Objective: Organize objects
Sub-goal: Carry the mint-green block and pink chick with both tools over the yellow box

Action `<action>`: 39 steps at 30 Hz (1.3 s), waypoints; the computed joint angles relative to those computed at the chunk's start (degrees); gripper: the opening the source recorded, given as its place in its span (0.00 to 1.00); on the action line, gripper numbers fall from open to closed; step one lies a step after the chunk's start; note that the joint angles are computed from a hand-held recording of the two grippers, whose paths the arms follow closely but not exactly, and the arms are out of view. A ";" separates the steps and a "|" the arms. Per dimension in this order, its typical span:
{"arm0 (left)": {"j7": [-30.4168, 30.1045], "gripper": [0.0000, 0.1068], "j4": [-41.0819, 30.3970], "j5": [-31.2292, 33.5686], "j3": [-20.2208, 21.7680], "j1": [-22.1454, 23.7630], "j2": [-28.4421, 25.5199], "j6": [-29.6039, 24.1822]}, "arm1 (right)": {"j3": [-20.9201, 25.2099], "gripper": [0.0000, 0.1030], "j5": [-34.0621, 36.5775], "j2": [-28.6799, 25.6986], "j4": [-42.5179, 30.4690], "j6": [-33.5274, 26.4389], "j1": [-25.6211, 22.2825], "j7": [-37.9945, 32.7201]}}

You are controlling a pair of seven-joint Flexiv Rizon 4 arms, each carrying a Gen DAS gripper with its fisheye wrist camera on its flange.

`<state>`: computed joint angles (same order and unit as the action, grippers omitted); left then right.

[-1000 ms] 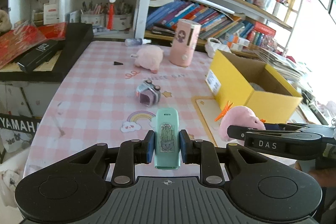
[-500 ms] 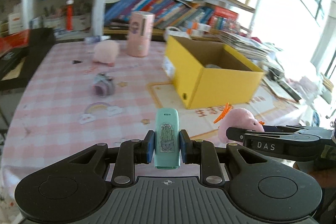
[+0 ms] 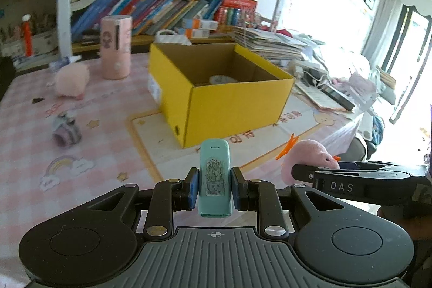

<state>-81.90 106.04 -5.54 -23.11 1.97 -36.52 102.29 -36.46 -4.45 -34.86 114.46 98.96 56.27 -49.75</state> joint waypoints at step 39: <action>-11.79 0.22 -60.72 -4.03 31.89 -22.12 -28.98 -29.07 | 49.57 0.52 -14.24 -28.77 -64.77 -20.91 -45.06 -29.79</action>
